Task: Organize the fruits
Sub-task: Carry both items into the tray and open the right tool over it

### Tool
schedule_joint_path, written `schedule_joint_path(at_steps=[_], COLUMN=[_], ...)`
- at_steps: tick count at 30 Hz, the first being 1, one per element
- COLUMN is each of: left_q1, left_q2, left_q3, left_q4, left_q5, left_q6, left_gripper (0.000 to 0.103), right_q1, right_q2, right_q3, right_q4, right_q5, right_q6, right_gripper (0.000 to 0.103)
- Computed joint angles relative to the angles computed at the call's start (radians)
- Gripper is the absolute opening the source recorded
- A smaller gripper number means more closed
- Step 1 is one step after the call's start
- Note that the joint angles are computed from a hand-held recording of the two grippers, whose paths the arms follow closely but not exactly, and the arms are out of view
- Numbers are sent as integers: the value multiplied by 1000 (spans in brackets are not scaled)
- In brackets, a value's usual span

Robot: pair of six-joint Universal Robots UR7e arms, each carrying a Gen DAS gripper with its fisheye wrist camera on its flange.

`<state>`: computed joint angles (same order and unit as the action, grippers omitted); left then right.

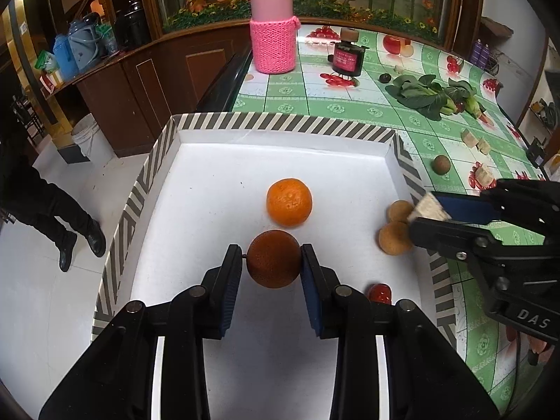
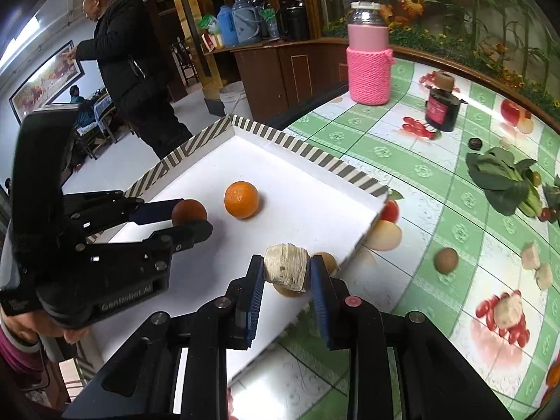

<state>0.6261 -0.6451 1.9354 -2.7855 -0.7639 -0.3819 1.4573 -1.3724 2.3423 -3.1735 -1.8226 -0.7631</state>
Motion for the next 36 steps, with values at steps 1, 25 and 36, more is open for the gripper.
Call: schedule_joint_path(at_steps=[1, 25, 36], left_q1=[2, 24, 25], left_q2=[-1, 28, 39], left_q3=[0, -36, -49], left_q4=[-1, 20, 27], left_q5=[-1, -14, -11], left_q6=[2, 8, 6], left_gripper=[31, 31, 31], right_q1=[3, 9, 23], right_q2=[8, 110, 152], right_q3=[-5, -94, -125], right_q4=[1, 36, 30], right_q5=[-4, -33, -56], right_q6=[0, 18, 18], right_gripper=[27, 27, 27])
